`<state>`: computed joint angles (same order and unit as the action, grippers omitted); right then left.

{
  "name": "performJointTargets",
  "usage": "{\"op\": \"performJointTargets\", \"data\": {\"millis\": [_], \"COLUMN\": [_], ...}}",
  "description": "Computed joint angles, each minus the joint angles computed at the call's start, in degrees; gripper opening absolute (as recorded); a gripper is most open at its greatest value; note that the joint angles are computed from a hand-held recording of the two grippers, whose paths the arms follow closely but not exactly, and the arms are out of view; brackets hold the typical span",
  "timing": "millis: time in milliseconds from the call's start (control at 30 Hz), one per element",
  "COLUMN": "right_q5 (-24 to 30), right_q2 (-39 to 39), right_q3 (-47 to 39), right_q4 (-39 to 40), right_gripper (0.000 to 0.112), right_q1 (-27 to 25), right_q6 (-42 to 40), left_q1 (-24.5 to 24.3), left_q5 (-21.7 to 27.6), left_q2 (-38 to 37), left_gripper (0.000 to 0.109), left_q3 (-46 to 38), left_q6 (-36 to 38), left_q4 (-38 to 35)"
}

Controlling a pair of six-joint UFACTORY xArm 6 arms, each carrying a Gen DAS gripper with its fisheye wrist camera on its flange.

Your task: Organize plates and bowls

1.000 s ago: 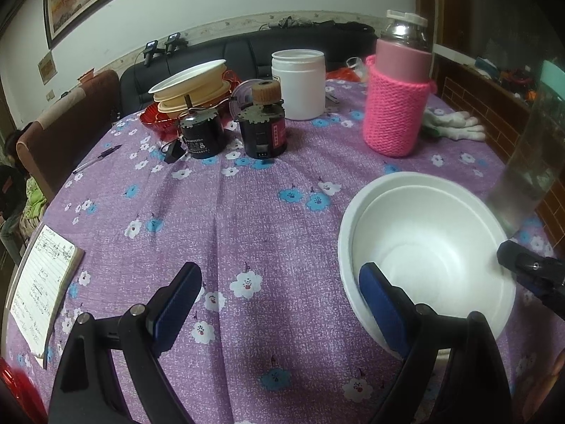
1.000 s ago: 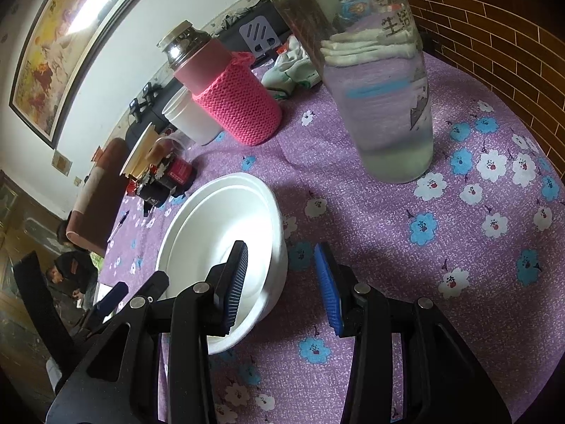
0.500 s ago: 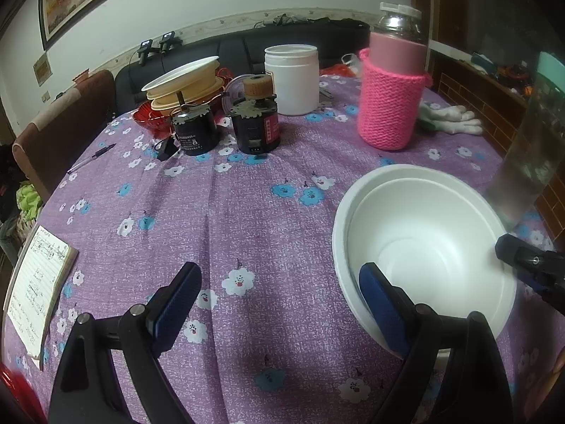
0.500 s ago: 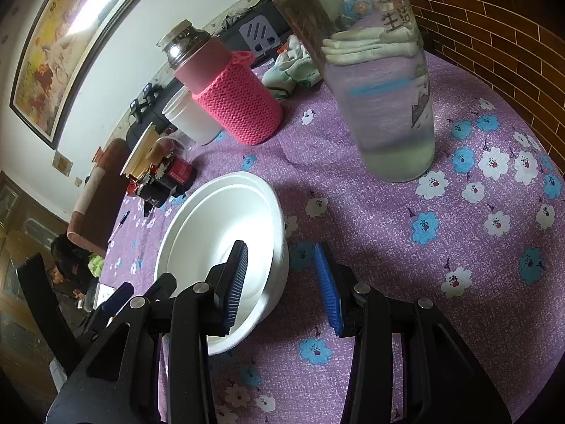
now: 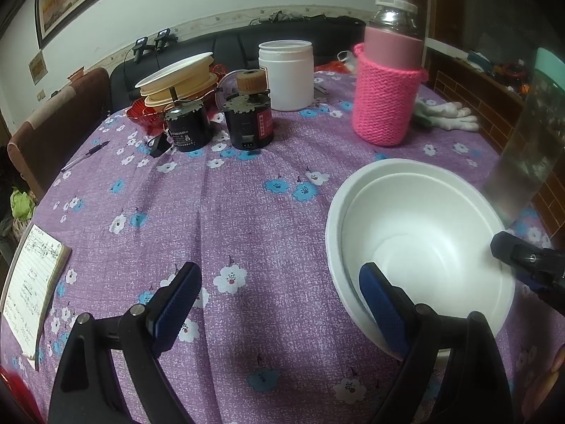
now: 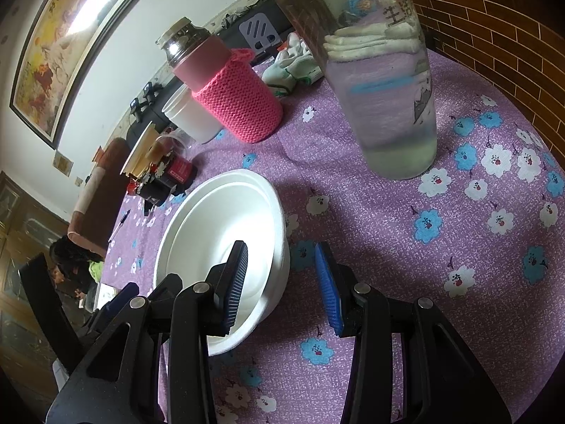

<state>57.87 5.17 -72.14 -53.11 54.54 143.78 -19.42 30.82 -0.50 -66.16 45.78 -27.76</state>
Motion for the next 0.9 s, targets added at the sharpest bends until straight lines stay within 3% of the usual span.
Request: {"op": "performJointTargets", "data": {"millis": [767, 900], "right_q5": [-2.6, -5.8], "right_q2": [0.0, -0.1], "right_q3": [1.7, 2.9], "right_q4": [-1.0, -1.7], "right_gripper": [0.039, 0.039], "right_q1": [-1.1, -2.0], "right_q6": [4.1, 5.2], "left_q1": [0.5, 0.8], "left_q5": [5.9, 8.4], "left_q2": [2.2, 3.0], "left_gripper": [0.091, 0.091], "left_q3": [-2.2, -3.3], "left_q6": [-0.7, -0.8], "left_q4": [1.5, 1.5]}}
